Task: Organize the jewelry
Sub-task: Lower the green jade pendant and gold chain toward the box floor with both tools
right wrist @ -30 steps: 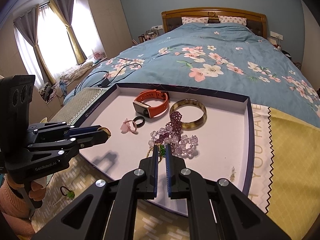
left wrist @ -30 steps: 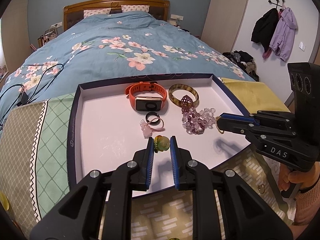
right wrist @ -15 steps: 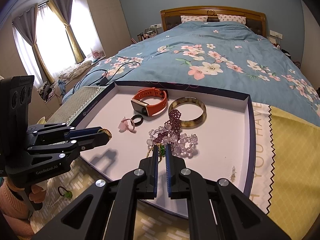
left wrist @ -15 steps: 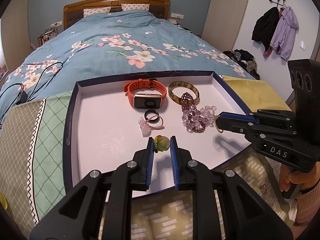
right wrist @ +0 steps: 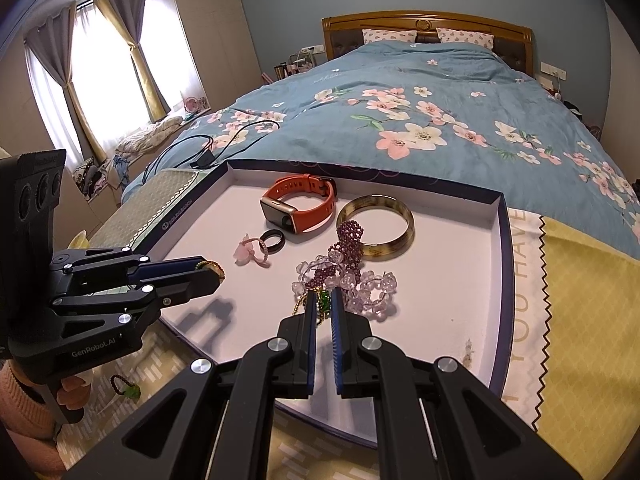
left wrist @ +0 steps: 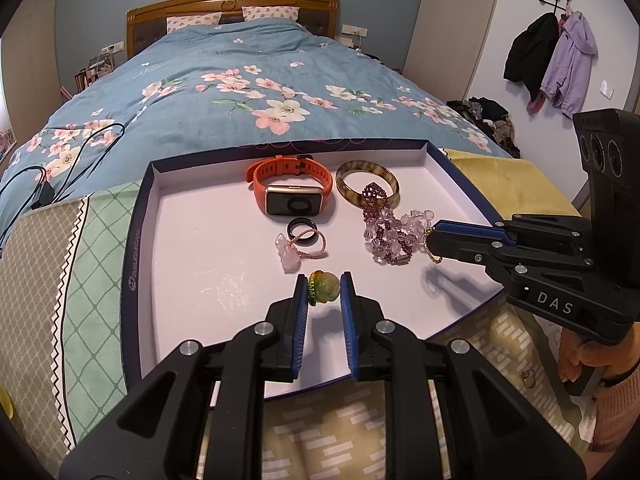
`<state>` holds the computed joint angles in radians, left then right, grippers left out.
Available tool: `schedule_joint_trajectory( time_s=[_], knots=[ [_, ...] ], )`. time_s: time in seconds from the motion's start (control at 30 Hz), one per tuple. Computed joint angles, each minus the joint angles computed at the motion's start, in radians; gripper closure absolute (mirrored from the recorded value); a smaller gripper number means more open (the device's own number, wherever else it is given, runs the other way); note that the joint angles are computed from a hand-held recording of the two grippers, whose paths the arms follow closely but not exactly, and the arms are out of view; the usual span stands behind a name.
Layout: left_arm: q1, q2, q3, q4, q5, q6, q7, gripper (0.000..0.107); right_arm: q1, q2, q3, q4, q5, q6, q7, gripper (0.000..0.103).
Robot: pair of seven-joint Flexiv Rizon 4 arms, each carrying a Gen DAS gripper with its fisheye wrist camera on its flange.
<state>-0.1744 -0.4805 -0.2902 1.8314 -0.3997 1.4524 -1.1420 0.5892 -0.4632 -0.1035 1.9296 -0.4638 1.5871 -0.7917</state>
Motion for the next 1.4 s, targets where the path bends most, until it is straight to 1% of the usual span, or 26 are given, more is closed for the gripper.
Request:
schedule_joint_trajectory(
  time_s=[0.6, 0.7, 0.93, 1.13, 1.23, 1.33, 1.4],
  knots=[
    [-0.009, -0.011, 0.011, -0.016, 0.012, -0.015, -0.012, 0.09, -0.026, -0.015, 0.038, -0.028, -0.009, -0.046, -0.008, 0.096],
    [-0.007, -0.011, 0.009, -0.016, 0.012, -0.014, -0.011, 0.09, -0.02, -0.016, 0.029, -0.028, -0.017, -0.049, -0.003, 0.096],
    [-0.008, -0.016, 0.01, -0.017, 0.015, -0.013, -0.01, 0.09, -0.029, -0.022, 0.039, -0.034, -0.02, -0.056, -0.004, 0.096],
    [-0.006, -0.025, 0.008, -0.02, 0.014, -0.015, -0.011, 0.09, -0.028, -0.023, 0.037, -0.033, -0.026, -0.057, 0.0, 0.094],
    [-0.007, -0.026, 0.008, -0.021, 0.016, -0.015, -0.01, 0.09, -0.014, -0.023, 0.019, -0.028, -0.031, -0.049, 0.015, 0.093],
    [0.006, -0.025, -0.011, -0.014, 0.008, -0.004, 0.003, 0.09, -0.005, -0.021, 0.007, -0.022, -0.037, -0.044, 0.024, 0.092],
    [0.012, -0.024, -0.019, -0.011, 0.003, 0.001, 0.009, 0.09, 0.0, -0.02, -0.001, -0.019, -0.04, -0.041, 0.03, 0.089]
  ],
)
